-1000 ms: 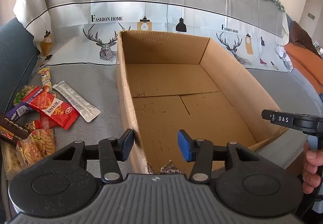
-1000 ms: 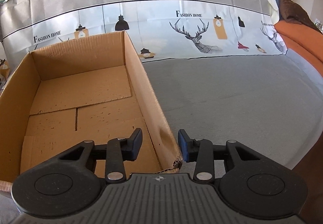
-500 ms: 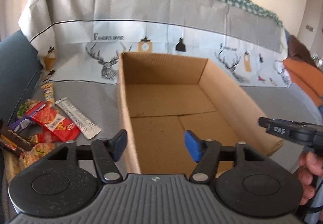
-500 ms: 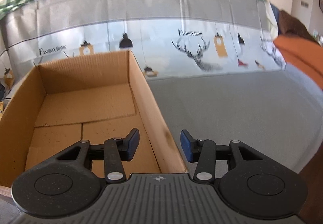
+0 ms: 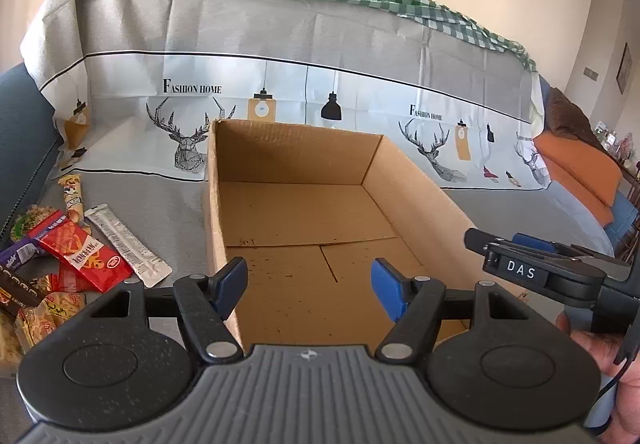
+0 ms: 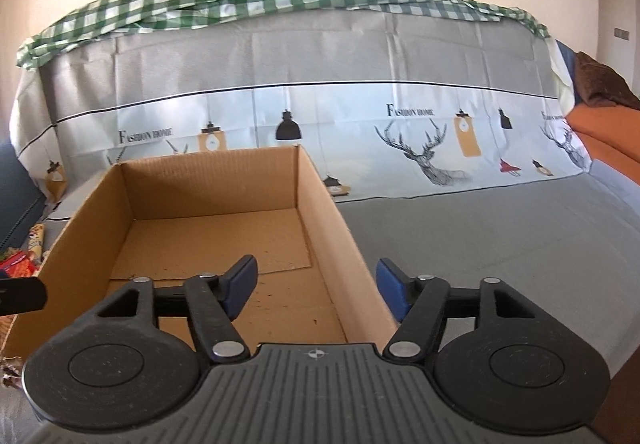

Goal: Organize snacks

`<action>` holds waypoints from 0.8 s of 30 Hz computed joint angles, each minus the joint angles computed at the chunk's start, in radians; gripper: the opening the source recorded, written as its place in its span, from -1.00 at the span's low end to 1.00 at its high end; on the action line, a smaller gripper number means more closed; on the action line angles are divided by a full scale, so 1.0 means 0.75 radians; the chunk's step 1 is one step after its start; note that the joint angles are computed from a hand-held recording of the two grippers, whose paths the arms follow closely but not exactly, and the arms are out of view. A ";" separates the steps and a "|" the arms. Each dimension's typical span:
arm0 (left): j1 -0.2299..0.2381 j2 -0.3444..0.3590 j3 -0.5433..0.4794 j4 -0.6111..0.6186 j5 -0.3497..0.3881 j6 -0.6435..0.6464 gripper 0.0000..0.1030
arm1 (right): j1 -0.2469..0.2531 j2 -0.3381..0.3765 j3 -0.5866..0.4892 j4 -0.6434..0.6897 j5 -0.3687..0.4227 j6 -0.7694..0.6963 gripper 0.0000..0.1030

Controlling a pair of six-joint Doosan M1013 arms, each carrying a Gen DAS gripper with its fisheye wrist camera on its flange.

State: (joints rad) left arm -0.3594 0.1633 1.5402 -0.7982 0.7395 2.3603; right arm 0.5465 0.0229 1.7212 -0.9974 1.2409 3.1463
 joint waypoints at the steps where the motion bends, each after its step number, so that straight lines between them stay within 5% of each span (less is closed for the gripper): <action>1: 0.003 0.002 -0.002 -0.009 0.008 0.006 0.43 | 0.000 -0.002 0.002 0.000 -0.012 -0.001 0.36; 12: 0.017 0.006 -0.005 -0.052 0.042 0.036 0.36 | -0.001 0.015 -0.018 0.015 -0.068 -0.029 0.36; 15: 0.026 0.003 -0.001 -0.081 0.055 0.078 0.05 | 0.002 0.020 -0.026 0.008 -0.087 -0.027 0.35; 19: 0.054 0.013 -0.020 -0.118 0.135 0.120 -0.56 | 0.013 0.024 -0.031 -0.011 -0.147 -0.026 -0.03; 24: 0.113 0.018 -0.066 -0.186 0.245 0.212 -0.66 | 0.027 0.036 -0.050 -0.045 -0.233 0.001 -0.23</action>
State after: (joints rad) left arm -0.2746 0.1766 1.4906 -0.9375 0.9231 2.5196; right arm 0.5665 0.0502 1.6835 -1.0309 1.0659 3.1471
